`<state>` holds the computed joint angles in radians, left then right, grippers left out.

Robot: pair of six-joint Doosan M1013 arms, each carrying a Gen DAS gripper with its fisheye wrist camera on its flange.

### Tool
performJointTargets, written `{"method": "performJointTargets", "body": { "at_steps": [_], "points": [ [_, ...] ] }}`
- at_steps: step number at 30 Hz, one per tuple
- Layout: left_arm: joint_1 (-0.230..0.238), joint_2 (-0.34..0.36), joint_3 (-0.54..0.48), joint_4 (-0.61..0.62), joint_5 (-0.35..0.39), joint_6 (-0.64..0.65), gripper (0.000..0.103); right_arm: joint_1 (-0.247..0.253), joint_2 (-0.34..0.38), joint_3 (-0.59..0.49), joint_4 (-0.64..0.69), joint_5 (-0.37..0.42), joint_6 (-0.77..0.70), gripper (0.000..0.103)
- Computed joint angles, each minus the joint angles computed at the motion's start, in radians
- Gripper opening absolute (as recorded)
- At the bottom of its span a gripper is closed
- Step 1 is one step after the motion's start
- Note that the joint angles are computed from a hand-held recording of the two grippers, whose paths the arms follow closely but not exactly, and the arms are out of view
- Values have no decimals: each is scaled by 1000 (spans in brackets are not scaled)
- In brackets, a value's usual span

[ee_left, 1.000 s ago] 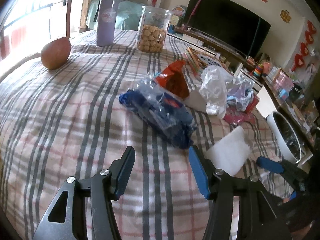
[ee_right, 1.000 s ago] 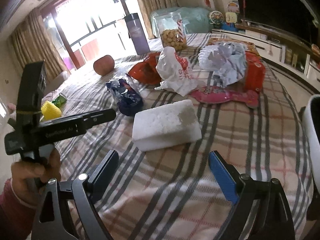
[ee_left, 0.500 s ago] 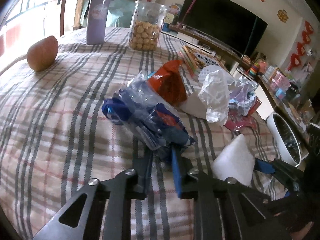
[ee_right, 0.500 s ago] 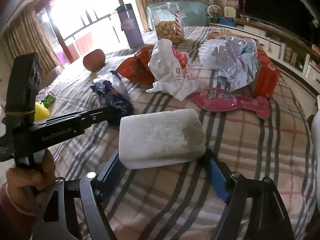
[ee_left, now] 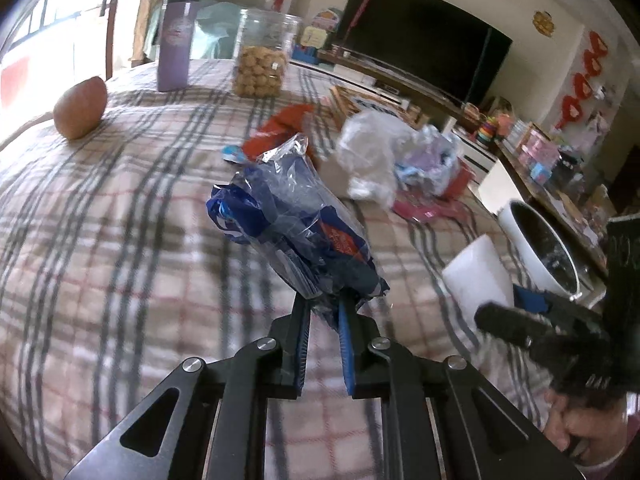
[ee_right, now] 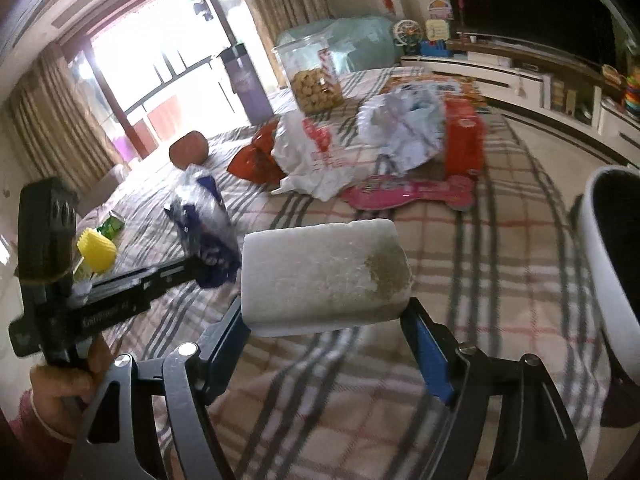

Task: Collect trash
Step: 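Grasp the blue plastic wrapper with the left gripper while the right gripper grasps the white foam block, then carry both items over the trash bin and open the left gripper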

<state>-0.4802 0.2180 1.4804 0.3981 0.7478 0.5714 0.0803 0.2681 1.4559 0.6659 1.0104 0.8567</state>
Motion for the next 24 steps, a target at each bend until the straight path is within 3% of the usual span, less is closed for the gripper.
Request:
{"method": "performJointTargets", "body": {
  "at_steps": [24],
  "points": [
    [-65,95,-149,-121,-8,240,12,-124,-48,22,29,-59,42,77]
  ]
}}
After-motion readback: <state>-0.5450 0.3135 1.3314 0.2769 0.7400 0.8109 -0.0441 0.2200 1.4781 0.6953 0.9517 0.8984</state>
